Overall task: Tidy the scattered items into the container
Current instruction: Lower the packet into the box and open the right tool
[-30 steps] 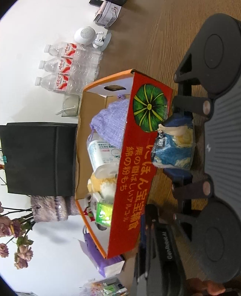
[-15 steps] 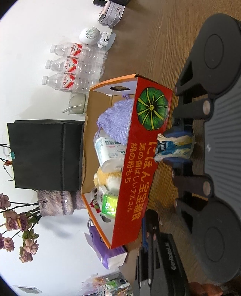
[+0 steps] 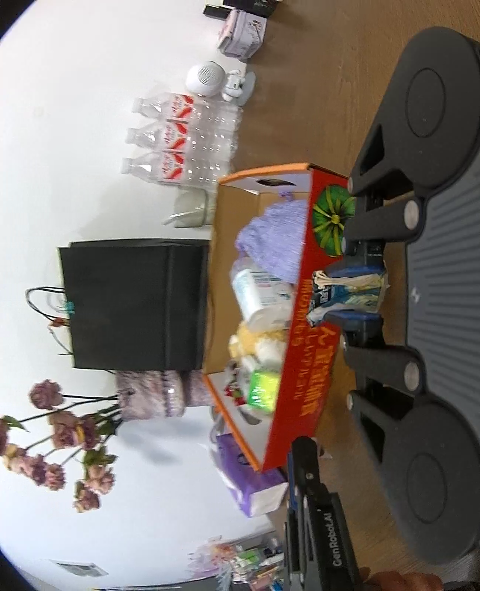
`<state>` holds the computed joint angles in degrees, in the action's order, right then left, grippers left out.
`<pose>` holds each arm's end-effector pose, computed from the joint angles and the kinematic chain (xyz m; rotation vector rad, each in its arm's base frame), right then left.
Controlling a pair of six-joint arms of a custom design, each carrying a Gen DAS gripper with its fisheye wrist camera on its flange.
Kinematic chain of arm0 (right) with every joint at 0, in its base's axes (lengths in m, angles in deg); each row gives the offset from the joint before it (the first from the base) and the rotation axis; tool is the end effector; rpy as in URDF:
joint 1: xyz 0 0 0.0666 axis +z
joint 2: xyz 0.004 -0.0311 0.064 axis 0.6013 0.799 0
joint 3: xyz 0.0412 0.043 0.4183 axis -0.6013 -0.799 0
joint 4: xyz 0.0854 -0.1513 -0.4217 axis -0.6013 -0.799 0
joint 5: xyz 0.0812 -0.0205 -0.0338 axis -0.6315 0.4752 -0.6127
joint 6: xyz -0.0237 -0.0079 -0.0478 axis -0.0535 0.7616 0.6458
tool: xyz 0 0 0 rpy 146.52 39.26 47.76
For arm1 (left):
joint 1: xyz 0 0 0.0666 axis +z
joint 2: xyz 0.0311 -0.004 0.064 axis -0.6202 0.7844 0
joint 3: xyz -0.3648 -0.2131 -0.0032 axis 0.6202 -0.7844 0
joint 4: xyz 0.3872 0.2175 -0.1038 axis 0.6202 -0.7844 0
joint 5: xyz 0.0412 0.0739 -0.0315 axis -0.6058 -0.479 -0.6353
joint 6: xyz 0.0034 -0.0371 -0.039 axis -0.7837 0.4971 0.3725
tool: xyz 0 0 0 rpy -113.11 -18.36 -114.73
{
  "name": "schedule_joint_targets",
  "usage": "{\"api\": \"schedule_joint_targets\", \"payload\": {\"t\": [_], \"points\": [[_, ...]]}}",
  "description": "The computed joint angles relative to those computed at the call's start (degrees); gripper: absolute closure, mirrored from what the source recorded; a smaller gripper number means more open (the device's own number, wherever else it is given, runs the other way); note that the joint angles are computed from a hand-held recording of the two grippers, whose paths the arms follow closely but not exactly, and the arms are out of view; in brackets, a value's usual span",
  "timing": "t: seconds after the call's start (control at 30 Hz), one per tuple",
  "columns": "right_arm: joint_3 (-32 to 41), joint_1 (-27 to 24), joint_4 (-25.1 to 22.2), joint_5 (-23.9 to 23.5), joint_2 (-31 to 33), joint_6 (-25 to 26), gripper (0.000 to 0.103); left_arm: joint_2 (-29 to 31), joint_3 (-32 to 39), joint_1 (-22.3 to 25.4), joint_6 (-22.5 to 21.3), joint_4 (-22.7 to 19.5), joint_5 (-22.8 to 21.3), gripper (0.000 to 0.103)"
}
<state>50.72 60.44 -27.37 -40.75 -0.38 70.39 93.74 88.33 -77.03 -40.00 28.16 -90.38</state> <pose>0.5037 0.2220 0.3557 -0.4784 2.0289 0.3539 0.4522 -0.3405 0.3544 -0.0385 1.9937 -0.1689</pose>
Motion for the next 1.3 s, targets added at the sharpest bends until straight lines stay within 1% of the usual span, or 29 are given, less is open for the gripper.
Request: {"api": "schedule_joint_targets", "payload": {"t": [0.13, 0.27, 0.4, 0.5, 0.6, 0.7, 0.77, 0.93, 0.97, 1.0, 1.03, 1.07, 1.1, 1.13, 1.2, 1.23, 1.3], "points": [[1.2, -0.1, 0.8, -0.1, -0.3, -0.5, 0.086, 0.0, 1.7, 0.3, -2.6, 1.6, -0.5, 0.091], [4.3, 0.2, 1.3, 0.6, 0.9, -0.9, 0.086, 1.8, 5.4, 1.2, -4.2, 2.8, -1.0, 0.091], [8.8, 0.1, 0.9, 1.1, 3.8, -2.9, 0.086, 4.9, 9.5, 2.2, -2.8, 2.9, -1.7, 0.091], [12.0, 0.1, 0.9, 2.4, 6.5, -3.7, 0.086, 7.4, 11.8, 3.0, -0.9, 2.4, -2.4, 0.091], [14.4, -0.4, 0.0, 1.4, 9.2, -5.3, 0.086, 9.6, 13.5, 4.0, 1.1, 0.4, -2.5, 0.091], [16.1, -0.8, -1.9, 1.0, 11.5, -4.8, 0.086, 10.9, 14.7, 5.1, 1.7, -1.4, -2.1, 0.091], [17.1, -1.2, -3.0, 0.6, 12.7, -5.4, 0.086, 11.4, 15.0, 5.5, 1.6, -2.0, -2.0, 0.091], [17.6, -1.2, -3.8, 0.9, 13.8, -5.2, 0.086, 12.5, 16.0, 6.1, 2.1, -3.7, -2.0, 0.091], [17.7, -1.2, -3.9, 1.0, 13.9, -5.2, 0.086, 12.6, 16.2, 6.1, 2.4, -4.1, -2.0, 0.089], [17.7, -1.3, -4.0, 1.1, 13.9, -5.2, 0.081, 12.7, 16.3, 6.1, 2.9, -4.7, -2.5, 0.081], [17.7, -1.3, -4.0, 1.3, 13.9, -5.4, 0.065, 12.7, 16.5, 6.1, 3.6, -5.3, -3.5, 0.069], [17.8, -1.4, -4.3, 1.4, 13.9, -6.1, 0.050, 12.6, 16.4, 5.9, 4.1, -5.4, -4.7, 0.032], [17.9, -1.5, -4.7, 1.6, 13.9, -7.0, 0.015, 12.3, 16.1, 5.7, 4.3, -4.9, -6.2, 0.003], [18.0, -1.6, -4.8, 1.7, 13.8, -7.5, 0.000, 11.9, 15.6, 5.4, 4.0, -3.9, -8.1, 0.000], [17.9, -1.7, -4.6, 1.3, 13.4, -7.1, 0.000, 11.5, 15.5, 4.9, 2.2, -3.5, -10.9, 0.000], [17.9, -1.8, -4.7, 1.4, 13.2, -6.9, 0.000, 11.3, 15.5, 4.8, 1.5, -3.9, -11.4, 0.000], [17.8, -1.7, -4.6, 2.2, 12.8, -6.3, 0.000, 11.0, 15.7, 4.6, 1.8, -4.9, -11.7, 0.000]]}}
